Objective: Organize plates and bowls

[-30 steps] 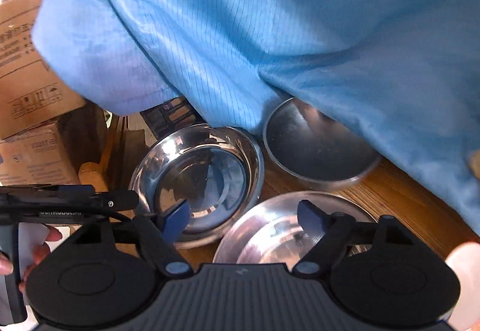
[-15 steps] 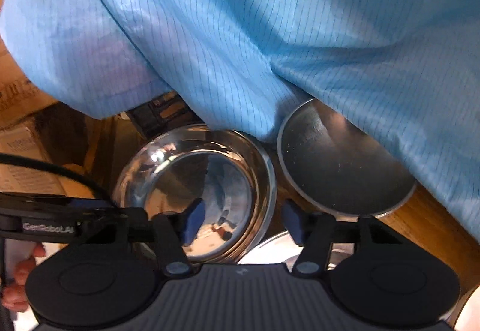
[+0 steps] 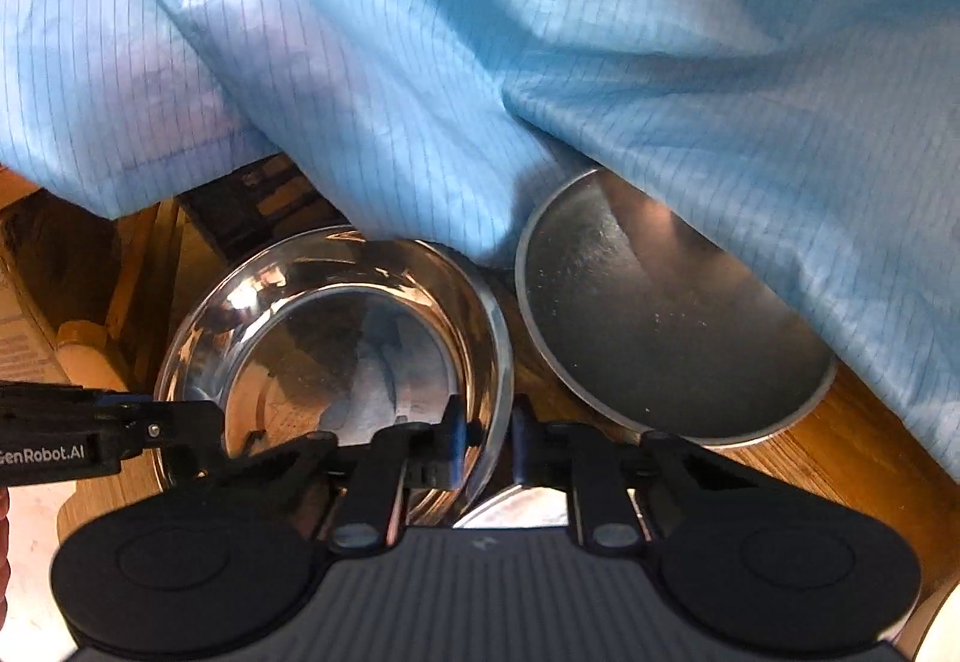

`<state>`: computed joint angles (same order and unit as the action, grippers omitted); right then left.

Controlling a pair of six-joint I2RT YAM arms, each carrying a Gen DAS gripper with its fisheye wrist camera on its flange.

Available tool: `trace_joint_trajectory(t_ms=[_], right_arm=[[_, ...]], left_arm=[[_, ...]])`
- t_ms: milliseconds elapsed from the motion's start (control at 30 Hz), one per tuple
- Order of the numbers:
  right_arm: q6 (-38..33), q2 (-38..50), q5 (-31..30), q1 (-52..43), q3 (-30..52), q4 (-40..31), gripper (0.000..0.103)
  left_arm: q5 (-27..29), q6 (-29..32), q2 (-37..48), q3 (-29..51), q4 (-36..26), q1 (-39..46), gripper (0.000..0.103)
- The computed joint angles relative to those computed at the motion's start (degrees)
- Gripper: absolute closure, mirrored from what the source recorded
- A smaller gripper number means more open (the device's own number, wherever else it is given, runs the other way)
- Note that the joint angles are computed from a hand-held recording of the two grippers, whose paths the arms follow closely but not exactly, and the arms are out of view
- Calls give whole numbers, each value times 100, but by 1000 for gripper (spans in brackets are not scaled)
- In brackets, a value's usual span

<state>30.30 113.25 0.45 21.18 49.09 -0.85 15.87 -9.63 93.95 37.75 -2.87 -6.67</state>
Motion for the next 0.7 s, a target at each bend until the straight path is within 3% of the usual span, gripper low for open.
trace_joint_trajectory(t_ms=[300, 700], right_arm=[[84, -790, -510, -44, -925, 794, 89], [511, -2450, -402, 381, -1885, 550, 88]], left_arm=[[-177, 65, -834, -480, -276, 158, 83], [-429, -48, -3017, -1285, -1271, -108, 83]])
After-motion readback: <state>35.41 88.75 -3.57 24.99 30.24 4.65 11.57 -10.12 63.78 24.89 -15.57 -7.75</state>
